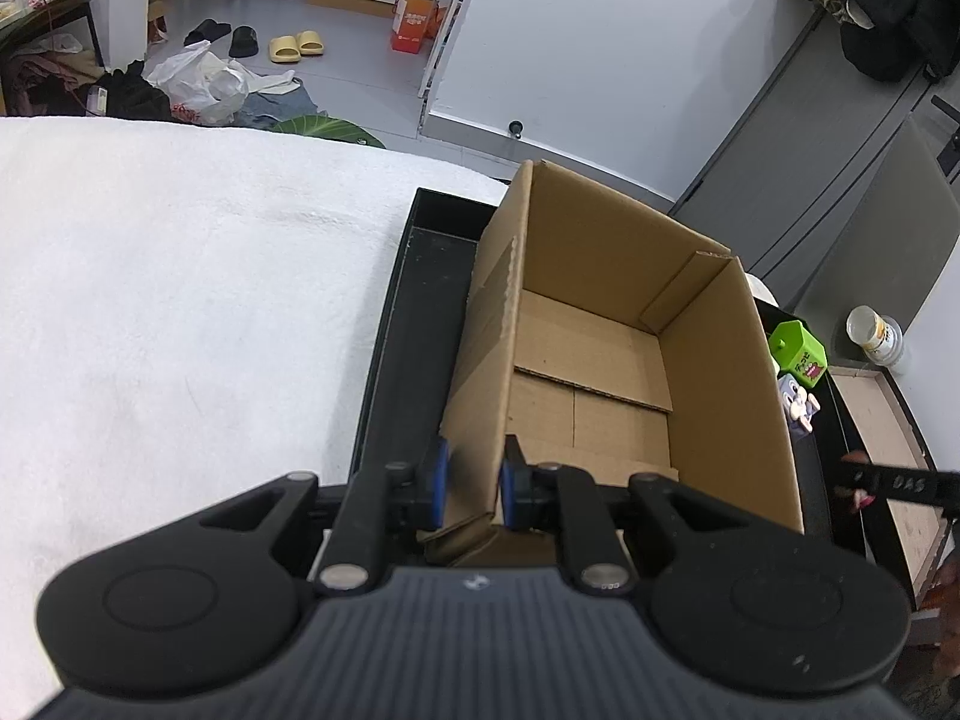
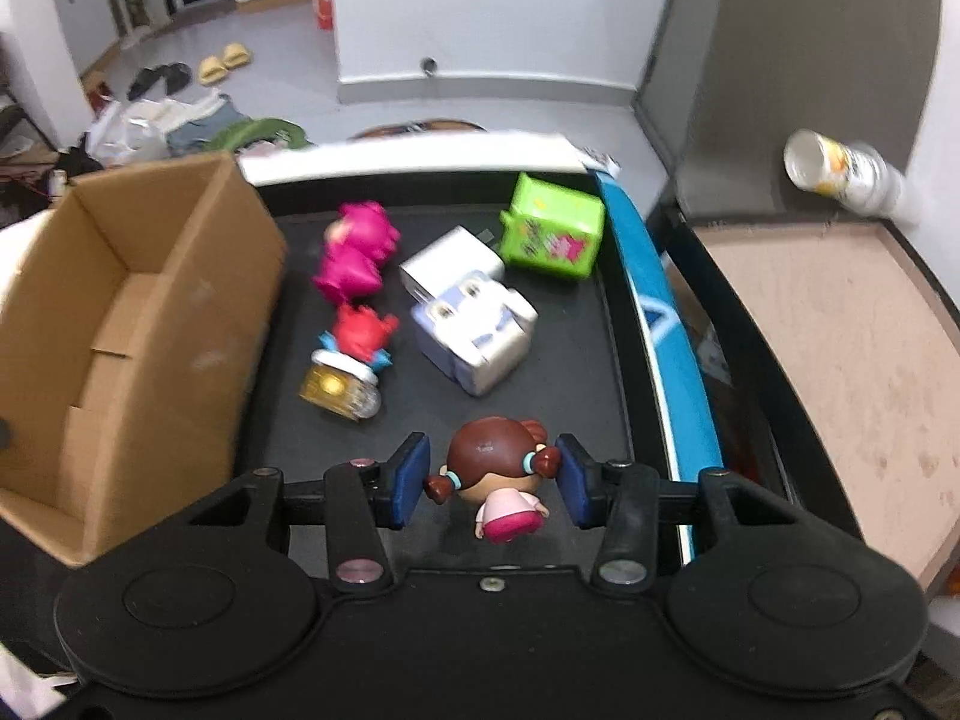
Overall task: Organize rigid objects
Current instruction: 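Lift the doll with the right tool and carry it over the box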
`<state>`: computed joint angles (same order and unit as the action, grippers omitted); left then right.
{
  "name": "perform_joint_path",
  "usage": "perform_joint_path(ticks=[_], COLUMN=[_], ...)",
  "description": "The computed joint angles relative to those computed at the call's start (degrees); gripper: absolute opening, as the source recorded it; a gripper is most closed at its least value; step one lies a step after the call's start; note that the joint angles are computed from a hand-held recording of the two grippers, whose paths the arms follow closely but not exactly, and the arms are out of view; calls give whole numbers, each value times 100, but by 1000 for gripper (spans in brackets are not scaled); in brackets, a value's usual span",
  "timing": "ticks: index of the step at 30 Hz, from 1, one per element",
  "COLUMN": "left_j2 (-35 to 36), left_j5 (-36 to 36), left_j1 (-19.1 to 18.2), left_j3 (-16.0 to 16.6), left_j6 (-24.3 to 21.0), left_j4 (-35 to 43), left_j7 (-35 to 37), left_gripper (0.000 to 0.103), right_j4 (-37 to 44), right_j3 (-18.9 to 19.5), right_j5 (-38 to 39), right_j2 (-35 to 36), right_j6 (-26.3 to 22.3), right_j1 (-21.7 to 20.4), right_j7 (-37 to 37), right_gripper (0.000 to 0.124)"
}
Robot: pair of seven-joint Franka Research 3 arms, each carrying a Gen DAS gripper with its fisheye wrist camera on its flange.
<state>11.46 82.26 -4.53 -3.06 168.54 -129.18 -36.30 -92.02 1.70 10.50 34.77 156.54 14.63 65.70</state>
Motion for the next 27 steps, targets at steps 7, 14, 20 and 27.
perform_joint_path(ticks=[7,14,20,27], left_j2=[4,7,5,26], left_j5=[-53,-43,-37,-8], left_j1=[-10,-18,-17,-20], left_j3=[1,10,13,12], left_j6=[10,17,25,40], left_j4=[4,7,4,26], left_j7=[51,41,28,-13], left_gripper=[15,15,15,15], right_j4=[122,305,661,1179], right_j3=[-80,-84,106,130], right_j5=[-270,-438,-283,-337], right_j2=[-14,17,47,271], right_j6=[133,151,-137,-273], right_j1=[163,281,291,484], right_j7=[-194,-263,-345,-529], right_gripper=[45,45,45,45])
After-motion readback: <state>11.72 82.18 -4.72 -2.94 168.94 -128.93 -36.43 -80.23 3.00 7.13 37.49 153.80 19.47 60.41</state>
